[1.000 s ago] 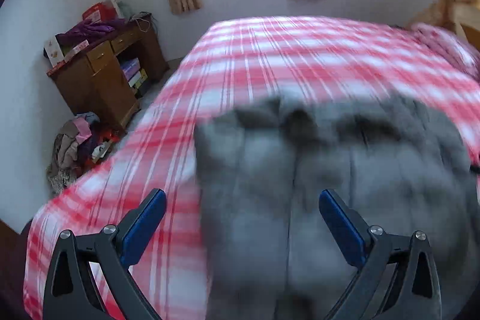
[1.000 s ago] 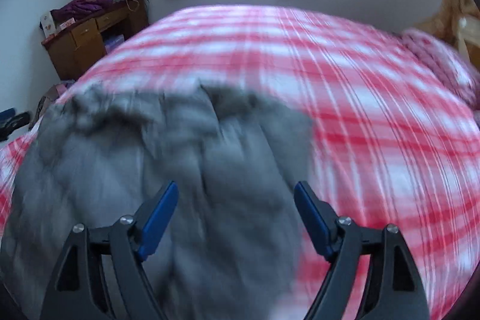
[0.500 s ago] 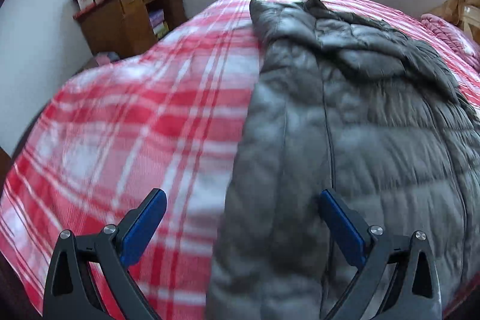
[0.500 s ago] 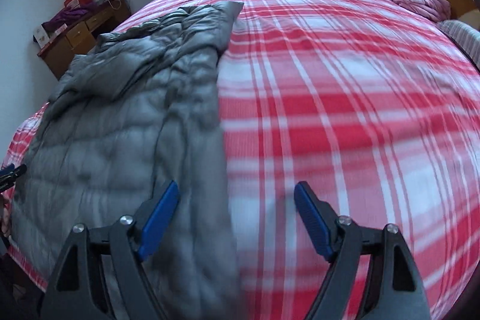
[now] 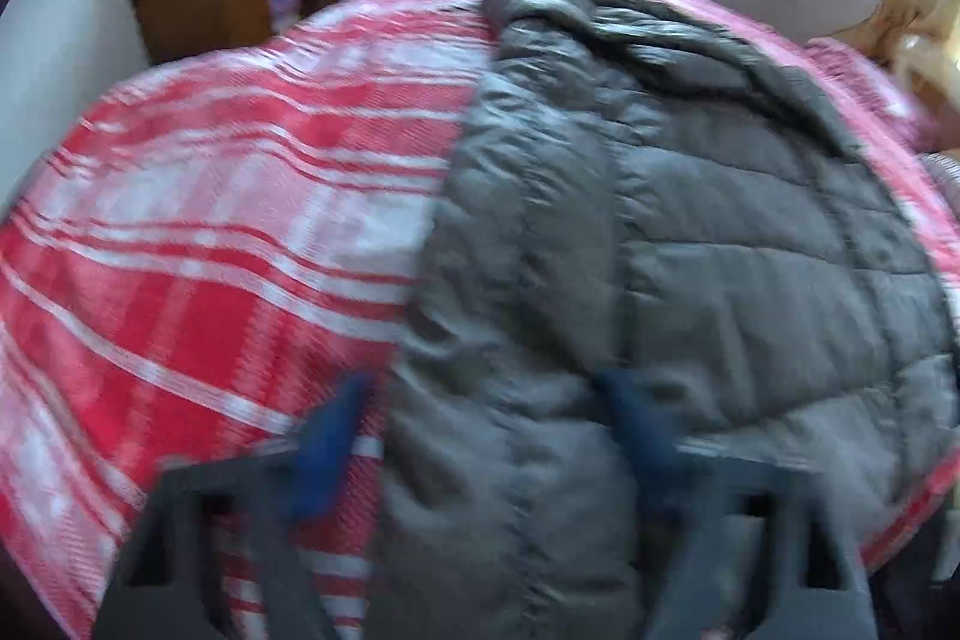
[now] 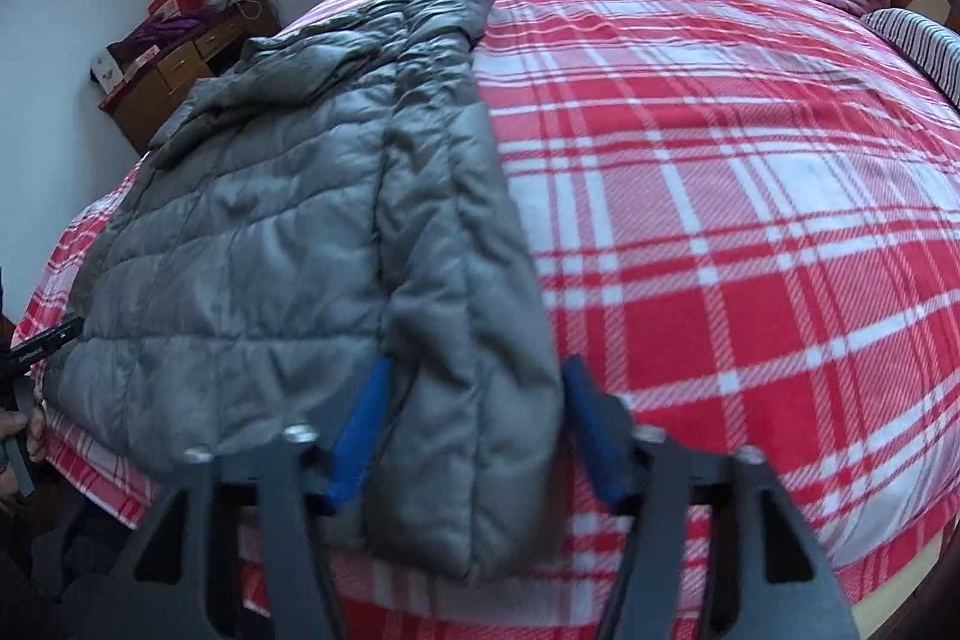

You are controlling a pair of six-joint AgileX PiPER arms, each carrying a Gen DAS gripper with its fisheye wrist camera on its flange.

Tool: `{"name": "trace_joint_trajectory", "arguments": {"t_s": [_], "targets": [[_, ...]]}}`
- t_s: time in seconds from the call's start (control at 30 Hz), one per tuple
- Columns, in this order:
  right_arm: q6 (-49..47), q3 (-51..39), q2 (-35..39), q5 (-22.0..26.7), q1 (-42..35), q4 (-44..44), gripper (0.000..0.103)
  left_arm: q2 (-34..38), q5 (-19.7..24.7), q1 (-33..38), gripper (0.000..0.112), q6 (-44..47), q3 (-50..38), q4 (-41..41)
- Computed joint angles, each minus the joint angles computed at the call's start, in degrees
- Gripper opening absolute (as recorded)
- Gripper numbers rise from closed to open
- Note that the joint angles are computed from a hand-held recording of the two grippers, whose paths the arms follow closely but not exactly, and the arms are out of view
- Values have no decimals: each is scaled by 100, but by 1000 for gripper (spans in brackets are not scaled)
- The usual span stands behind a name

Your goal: Fold large clothes

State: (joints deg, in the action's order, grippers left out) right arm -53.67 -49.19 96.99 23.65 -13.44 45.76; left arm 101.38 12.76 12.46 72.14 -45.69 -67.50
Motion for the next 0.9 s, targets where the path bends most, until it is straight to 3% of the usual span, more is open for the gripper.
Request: {"name": "trace_joint_trajectory", "arguments": {"t_s": [0.03, 0.07, 0.13, 0.23, 0.33, 0.43, 0.47, 0.57, 0.63, 0.7, 0.77, 0.83, 0.9], "targets": [[-214, 31, 3, 77, -41, 198, 21, -73, 12, -25, 24, 171, 43, -90], [-594, 17, 32, 384, -180, 618, 13, -150, 118, -46, 17, 146, 51, 50], [-792, 112, -54, 537, -247, 932, 10, -394, 163, -88, 7, 73, 144, 143], [-1240, 345, -448, 681, -345, 1427, 9, -890, 720, 227, 4, 586, 299, -288], [-1339, 340, -881, 1145, -583, 1589, 8, -1436, 1971, 929, 4, 236, 189, -46], [-1200, 207, -1430, 1841, -917, 1573, 8, -2050, 3005, 1505, 4, -110, 22, 141], [-1150, 148, -1675, 2145, -1062, 1578, 8, -2274, 3536, 1793, 4, -230, -97, 166], [-989, -128, -2080, 2895, -1423, 1744, 8, -2640, 4215, 2197, 4, -543, -514, 213], [-890, -461, -2249, 3275, -1617, 1926, 8, -2492, 4103, 2023, 4, -723, -970, 301], [-749, -923, -2099, 3143, -1472, 1955, 8, -2001, 3571, 1575, 4, -871, -1535, 369], [-621, -1365, -1726, 2764, -1158, 1892, 7, -1215, 3105, 1088, 4, -1102, -2292, 584], [-345, -2030, -1032, 2012, -633, 1674, 7, -482, 2383, 581, 4, -1459, -3008, 1005], [106, -2704, -252, 1314, -166, 1308, 7, 232, 2011, 258, 4, -1851, -3715, 1406]]}}
